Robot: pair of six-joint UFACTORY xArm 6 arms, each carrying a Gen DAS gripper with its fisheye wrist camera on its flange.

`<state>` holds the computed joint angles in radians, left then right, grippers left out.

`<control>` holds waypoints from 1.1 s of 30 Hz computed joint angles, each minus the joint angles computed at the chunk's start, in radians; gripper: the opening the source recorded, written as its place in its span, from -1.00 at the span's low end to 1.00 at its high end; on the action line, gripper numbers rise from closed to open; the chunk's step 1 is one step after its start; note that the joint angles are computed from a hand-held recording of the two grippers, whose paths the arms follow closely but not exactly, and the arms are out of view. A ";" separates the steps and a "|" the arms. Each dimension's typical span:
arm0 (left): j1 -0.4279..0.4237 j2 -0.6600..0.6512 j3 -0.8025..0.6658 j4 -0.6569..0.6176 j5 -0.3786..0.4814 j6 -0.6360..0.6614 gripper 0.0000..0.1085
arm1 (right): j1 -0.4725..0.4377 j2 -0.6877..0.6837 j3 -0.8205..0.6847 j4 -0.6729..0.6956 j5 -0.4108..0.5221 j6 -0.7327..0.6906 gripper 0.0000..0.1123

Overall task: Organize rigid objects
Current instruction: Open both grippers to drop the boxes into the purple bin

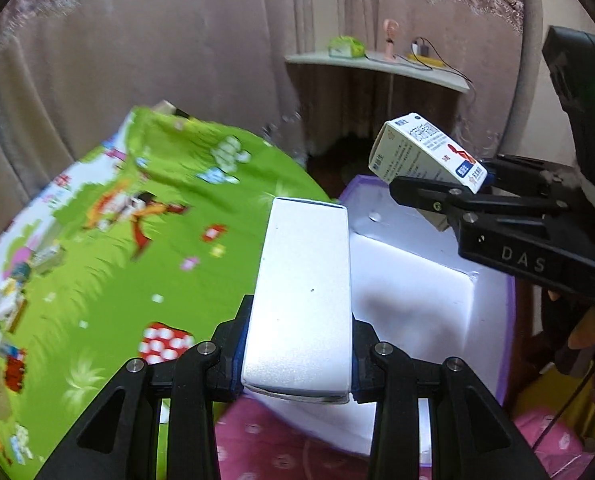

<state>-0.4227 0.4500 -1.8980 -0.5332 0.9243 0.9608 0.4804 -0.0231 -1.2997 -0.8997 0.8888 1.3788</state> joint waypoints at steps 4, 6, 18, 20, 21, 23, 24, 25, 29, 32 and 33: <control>-0.014 0.018 -0.013 0.013 0.036 -0.006 -0.29 | -0.003 -0.025 0.049 0.025 0.009 0.001 -0.22; -0.016 0.027 -0.025 0.015 0.065 -0.017 -0.29 | -0.010 -0.042 0.080 0.046 0.009 0.013 -0.22; -0.016 -0.001 0.032 -0.058 0.147 0.098 0.22 | -0.034 -0.066 0.115 0.116 0.027 0.037 0.31; -0.004 -0.012 0.049 -0.073 0.125 0.105 0.27 | -0.035 -0.060 0.105 0.100 0.020 0.057 0.36; 0.004 -0.011 0.049 -0.073 0.114 0.097 0.28 | -0.038 -0.054 0.097 0.101 0.010 0.054 0.36; 0.026 0.004 0.030 -0.082 0.097 0.073 0.30 | -0.039 -0.016 0.050 0.111 0.002 0.019 0.37; 0.040 0.015 0.014 -0.087 0.095 0.058 0.31 | -0.037 0.001 0.030 0.113 0.003 0.006 0.38; 0.055 0.032 -0.010 -0.085 0.090 0.035 0.31 | -0.035 0.022 0.004 0.115 0.002 -0.013 0.39; 0.128 0.080 -0.082 -0.097 0.037 -0.027 0.31 | -0.032 0.137 -0.133 0.144 -0.039 -0.107 0.42; 0.186 0.124 -0.134 -0.073 -0.028 -0.096 0.38 | -0.015 0.270 -0.299 0.201 -0.052 -0.241 0.43; 0.206 0.136 -0.139 -0.055 -0.065 -0.122 0.40 | -0.010 0.315 -0.357 0.224 -0.053 -0.286 0.44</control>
